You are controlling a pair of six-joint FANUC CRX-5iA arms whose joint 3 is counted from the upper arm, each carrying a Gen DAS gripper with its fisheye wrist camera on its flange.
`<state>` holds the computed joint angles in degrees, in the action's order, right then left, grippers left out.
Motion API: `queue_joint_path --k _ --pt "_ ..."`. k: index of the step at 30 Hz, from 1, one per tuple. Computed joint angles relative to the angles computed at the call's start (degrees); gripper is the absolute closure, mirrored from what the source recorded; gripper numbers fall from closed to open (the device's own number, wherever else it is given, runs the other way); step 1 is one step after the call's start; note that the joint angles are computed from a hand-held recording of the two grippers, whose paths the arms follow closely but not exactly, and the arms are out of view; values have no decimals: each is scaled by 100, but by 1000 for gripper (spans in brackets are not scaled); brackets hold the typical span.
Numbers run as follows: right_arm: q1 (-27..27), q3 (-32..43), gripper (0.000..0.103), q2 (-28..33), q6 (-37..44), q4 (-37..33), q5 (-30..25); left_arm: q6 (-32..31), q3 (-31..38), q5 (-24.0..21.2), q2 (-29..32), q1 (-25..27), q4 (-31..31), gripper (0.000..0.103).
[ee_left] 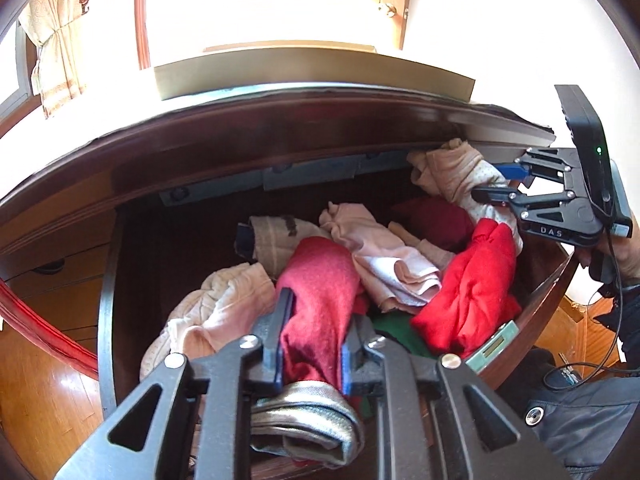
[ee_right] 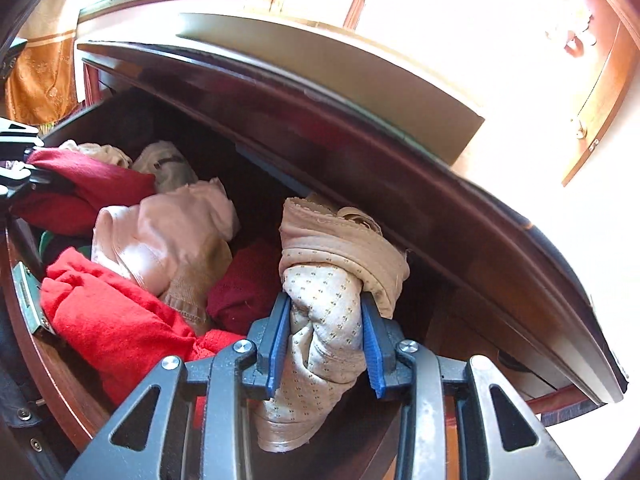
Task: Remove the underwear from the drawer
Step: 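Lift the dark red underwear out with the left tool toward the tray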
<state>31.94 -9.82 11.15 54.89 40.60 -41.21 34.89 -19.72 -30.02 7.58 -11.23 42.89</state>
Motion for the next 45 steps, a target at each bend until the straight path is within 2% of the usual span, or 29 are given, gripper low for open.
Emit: queue_joint_path --k 6,13,22,27,30,35,40,45 --pt "-53 -503 67 -406 -387 357 380 -374 -288 338 -191 -80 470 88" --pt "-70 -970 67 -794 -707 752 612 -1397 -722 735 -350 -269 1857 88" --pt "-108 -1492 67 -1174 -1326 1378 1020 -2351 -989 1043 -378 -575 3054 88" --pt "-300 -1910 67 -1270 -1979 2149 1511 -3027 -1134 1184 -430 -744 3847 88" --pt "-318 -1994 68 -1267 -2146 2369 1569 -3514 -1226 1319 -496 -883 4473 88" --pt "-470 -2241 68 -1311 -2826 3228 1800 -4457 -1344 1471 -608 -1168 5572 88" --pt "-731 -2448 68 -1436 -3480 3989 2194 -4981 -1393 1497 -621 -1304 6161 88" --pt "-1102 -2586 68 -1494 -4499 5294 2603 -5791 -1402 1638 -642 -1552 7152 88"
